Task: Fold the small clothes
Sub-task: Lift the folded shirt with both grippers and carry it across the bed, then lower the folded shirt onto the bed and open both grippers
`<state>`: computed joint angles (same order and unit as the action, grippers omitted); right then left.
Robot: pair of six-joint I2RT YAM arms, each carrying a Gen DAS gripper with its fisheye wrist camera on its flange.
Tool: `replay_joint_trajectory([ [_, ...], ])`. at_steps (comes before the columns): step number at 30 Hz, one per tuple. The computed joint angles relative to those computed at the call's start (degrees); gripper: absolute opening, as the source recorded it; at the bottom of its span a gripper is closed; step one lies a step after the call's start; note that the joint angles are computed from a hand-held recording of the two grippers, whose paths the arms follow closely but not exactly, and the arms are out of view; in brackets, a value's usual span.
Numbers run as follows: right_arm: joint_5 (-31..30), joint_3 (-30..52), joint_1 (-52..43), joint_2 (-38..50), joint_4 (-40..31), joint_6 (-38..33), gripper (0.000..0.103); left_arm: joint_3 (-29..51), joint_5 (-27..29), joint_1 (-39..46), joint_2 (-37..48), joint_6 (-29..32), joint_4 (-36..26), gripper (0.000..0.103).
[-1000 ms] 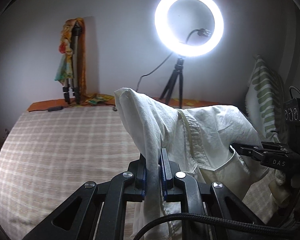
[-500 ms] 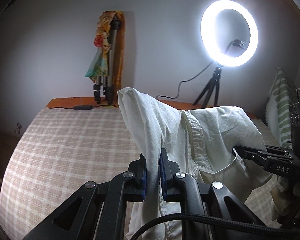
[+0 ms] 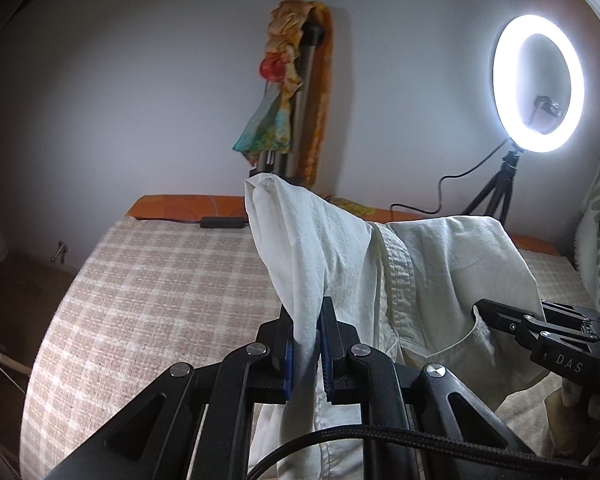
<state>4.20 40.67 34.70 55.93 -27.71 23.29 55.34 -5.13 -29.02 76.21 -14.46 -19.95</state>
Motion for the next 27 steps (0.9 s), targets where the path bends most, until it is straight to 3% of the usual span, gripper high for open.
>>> replay_joint_trajectory([
  [11, -0.5, 2.4, -1.5, 13.9, 6.1, -1.8, 0.01, 0.3, -1.6, 2.3, 8.1, 1.1, 3.4, 0.01],
  [15, 2.6, 4.5, -0.9, 16.5, 3.7, -3.4, 0.018, 0.7, -4.2, 1.6, 8.7, 1.4, 3.2, 0.017],
  [18, 4.0, 4.8, -1.0, 16.5, 2.5, -3.5, 0.021, 0.2, -6.2, 1.0, 7.8, 1.5, 3.3, 0.038],
  [21, 4.8, 4.3, -1.4, 15.3, 1.8, -3.7, 0.03, -0.4, -7.5, 0.6, 6.0, 1.8, 3.2, 0.049],
  [23, 5.8, 3.6, -1.5, 13.4, 1.4, -3.7, 0.038, -0.5, -7.6, 0.5, 5.2, 1.8, 2.5, 0.049],
  [27, 6.5, 3.4, -1.6, 9.7, -1.0, -4.1, 0.039, -0.9, -8.3, -0.7, 3.0, 1.4, 1.0, 0.049],
])
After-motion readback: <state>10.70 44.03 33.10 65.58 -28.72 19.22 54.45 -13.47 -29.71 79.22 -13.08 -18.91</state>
